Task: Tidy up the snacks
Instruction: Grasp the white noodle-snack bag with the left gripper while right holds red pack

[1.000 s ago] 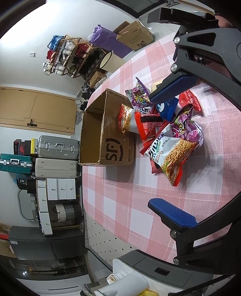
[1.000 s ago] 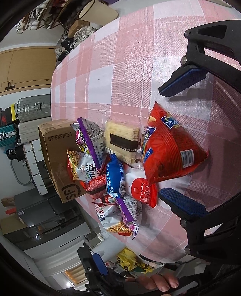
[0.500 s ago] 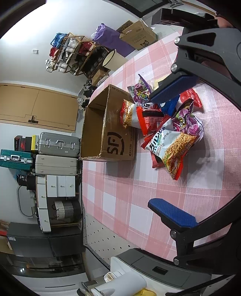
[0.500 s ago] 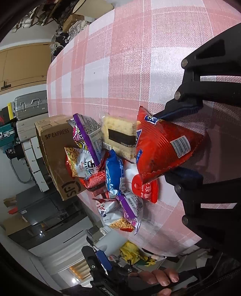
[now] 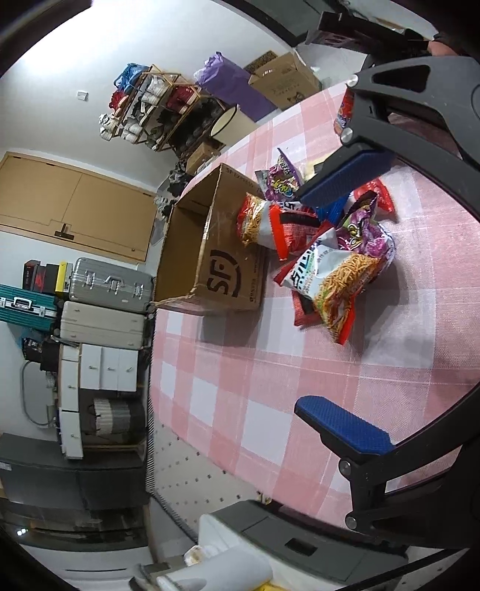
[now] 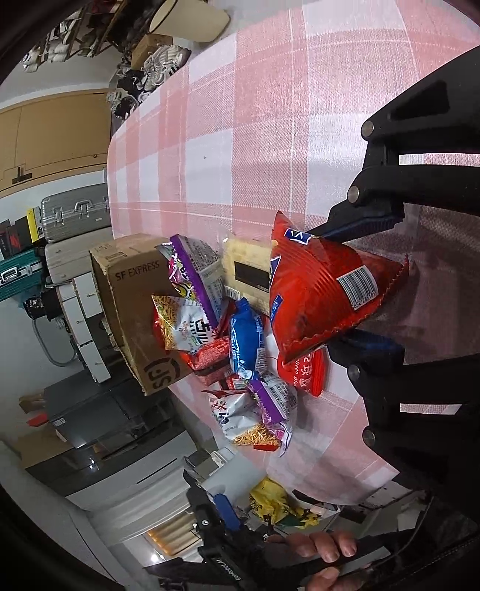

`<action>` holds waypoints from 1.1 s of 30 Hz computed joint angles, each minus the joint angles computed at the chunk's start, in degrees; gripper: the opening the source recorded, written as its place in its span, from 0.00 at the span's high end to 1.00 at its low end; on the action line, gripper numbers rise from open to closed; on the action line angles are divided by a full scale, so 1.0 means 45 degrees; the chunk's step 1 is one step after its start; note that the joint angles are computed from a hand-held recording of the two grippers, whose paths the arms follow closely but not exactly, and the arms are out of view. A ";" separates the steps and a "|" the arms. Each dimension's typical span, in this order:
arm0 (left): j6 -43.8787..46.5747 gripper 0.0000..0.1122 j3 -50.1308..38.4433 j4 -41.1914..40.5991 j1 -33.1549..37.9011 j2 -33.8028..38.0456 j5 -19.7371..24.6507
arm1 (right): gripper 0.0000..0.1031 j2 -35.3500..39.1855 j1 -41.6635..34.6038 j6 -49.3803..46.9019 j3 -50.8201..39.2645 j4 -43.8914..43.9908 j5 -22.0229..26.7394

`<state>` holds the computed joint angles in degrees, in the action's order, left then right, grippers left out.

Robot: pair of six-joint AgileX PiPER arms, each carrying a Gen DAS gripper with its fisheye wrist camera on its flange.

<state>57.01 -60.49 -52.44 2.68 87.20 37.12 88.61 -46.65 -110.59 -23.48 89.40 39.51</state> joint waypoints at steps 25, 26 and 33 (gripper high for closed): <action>-0.0653 0.09 -0.1031 0.2397 -0.1695 0.2078 -0.0456 | 0.58 0.0444 -0.0286 -0.0859 0.0170 0.0357 0.0224; -0.0644 0.09 -0.1113 0.2427 -0.1763 0.2187 -0.0465 | 0.58 0.0493 -0.0305 -0.0869 0.0156 0.0356 0.0236; -0.1205 0.09 -0.1687 0.3088 -0.2388 0.2880 -0.0798 | 0.58 0.0895 -0.0393 -0.1076 0.0029 0.0510 0.0261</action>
<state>51.59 -68.09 -38.54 -8.07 100.16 33.53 92.64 -48.42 -115.43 -23.35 91.69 40.69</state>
